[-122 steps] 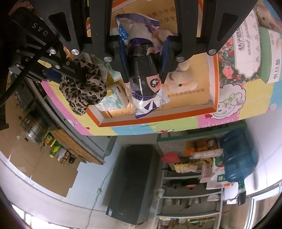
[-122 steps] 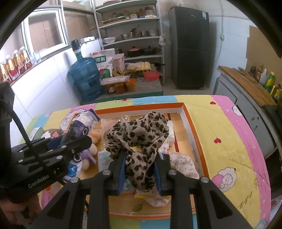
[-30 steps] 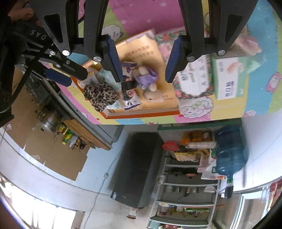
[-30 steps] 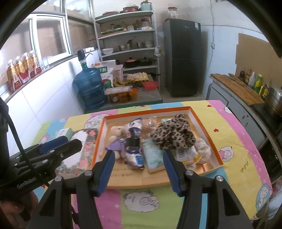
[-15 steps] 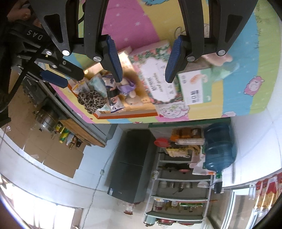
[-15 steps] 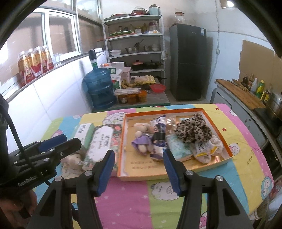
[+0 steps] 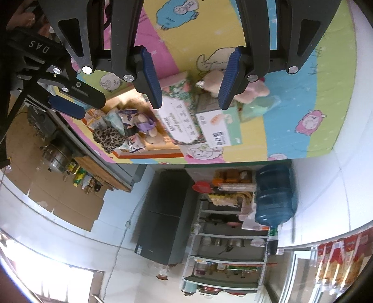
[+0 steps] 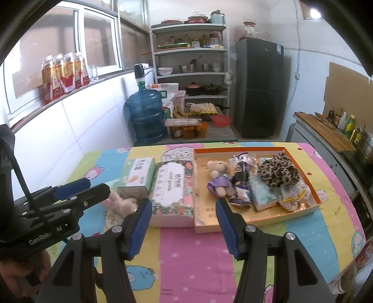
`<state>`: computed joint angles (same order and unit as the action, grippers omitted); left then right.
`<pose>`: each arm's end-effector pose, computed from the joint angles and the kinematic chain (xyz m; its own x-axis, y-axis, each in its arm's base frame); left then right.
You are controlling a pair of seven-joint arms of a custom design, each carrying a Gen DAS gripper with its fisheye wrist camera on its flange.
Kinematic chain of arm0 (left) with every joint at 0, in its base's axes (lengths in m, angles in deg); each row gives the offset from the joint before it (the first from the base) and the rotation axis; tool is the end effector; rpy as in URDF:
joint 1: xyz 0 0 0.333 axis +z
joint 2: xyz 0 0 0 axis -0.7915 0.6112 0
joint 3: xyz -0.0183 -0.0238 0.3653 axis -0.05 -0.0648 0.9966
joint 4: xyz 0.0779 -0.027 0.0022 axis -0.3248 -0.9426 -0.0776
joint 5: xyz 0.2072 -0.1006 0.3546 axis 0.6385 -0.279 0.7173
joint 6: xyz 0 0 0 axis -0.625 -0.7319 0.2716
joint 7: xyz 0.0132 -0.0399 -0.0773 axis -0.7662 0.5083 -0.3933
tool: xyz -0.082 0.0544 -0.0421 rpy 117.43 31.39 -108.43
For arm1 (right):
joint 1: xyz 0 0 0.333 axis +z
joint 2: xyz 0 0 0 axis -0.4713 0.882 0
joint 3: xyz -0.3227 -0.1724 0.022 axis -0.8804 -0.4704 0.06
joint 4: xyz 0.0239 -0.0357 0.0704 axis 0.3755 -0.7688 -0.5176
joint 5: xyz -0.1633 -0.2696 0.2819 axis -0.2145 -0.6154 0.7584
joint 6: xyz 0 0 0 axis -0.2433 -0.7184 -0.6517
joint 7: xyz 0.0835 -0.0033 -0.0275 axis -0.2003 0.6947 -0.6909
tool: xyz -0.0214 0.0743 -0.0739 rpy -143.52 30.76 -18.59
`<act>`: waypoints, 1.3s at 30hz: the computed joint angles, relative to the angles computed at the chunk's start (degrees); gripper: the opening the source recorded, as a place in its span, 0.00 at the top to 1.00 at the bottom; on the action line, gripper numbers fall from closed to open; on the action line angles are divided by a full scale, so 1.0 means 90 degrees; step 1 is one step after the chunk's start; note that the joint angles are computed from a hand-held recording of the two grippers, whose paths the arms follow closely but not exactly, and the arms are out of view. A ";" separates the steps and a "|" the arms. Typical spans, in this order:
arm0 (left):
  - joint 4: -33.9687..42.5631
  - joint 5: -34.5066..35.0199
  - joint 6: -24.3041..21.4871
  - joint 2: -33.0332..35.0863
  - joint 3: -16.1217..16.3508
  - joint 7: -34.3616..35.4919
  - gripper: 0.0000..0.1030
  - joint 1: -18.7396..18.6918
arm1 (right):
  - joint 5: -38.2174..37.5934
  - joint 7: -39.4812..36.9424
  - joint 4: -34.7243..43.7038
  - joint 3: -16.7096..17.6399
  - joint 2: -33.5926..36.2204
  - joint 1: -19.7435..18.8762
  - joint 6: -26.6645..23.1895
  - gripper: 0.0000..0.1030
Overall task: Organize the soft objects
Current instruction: 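Move both tools back toward the pink plush bunny and green bag, then grasp the pink plush bunny with the right tool while the left tool grasps the green bag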
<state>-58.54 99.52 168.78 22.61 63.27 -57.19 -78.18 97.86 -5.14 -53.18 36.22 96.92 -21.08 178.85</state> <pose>0.5851 -0.3944 0.4392 0.2991 -0.9285 0.2201 -0.5523 -0.3565 -0.7536 0.6571 0.1077 0.4715 0.6419 -0.7646 -0.0585 -0.5272 -0.3847 -0.7576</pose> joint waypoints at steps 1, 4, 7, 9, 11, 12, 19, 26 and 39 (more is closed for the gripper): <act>-0.0036 0.0009 -0.0013 -0.0031 0.0002 -0.0017 0.50 -0.0006 | 0.0021 -0.0020 -0.0027 0.0014 -0.0027 0.0005 -0.0002 0.45; -0.0332 0.0122 -0.0095 -0.0262 -0.0020 -0.0184 0.50 -0.0009 | 0.0156 -0.0175 -0.0161 0.0048 -0.0155 0.0047 0.0014 0.45; -0.0590 0.0200 -0.0197 -0.0461 -0.0098 -0.0339 0.50 0.0038 | 0.0243 -0.0283 -0.0261 0.0047 -0.0245 0.0121 0.0018 0.45; -0.0761 0.0238 -0.0293 -0.0583 -0.0159 -0.0459 0.50 0.0066 | 0.0286 -0.0355 -0.0343 0.0044 -0.0305 0.0176 0.0010 0.45; -0.0949 0.0250 -0.0364 -0.0714 -0.0225 -0.0578 0.50 0.0113 | 0.0271 -0.0388 -0.0399 0.0039 -0.0339 0.0241 0.0007 0.45; -0.1068 0.0235 -0.0406 -0.0793 -0.0257 -0.0648 0.50 0.0140 | 0.0264 -0.0407 -0.0431 0.0041 -0.0353 0.0274 0.0011 0.45; -0.1620 0.0082 -0.0539 -0.1124 -0.0445 -0.0986 0.50 0.0337 | 0.0038 -0.0319 -0.0526 0.0053 -0.0328 0.0437 -0.0155 0.45; -0.2000 -0.0026 -0.0616 -0.1320 -0.0524 -0.1272 0.50 0.0502 | -0.0249 -0.0786 -0.0210 0.0142 0.0011 0.0468 -0.0888 0.45; -0.2463 -0.0424 -0.0863 -0.1455 -0.0587 -0.2111 0.50 0.0656 | -0.2593 -0.0587 0.1360 0.0284 0.1432 0.0706 -0.1656 0.45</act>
<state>-80.71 95.70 161.01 9.51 57.99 -76.19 -72.27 74.52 -10.43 -40.94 38.77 109.81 -14.72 163.95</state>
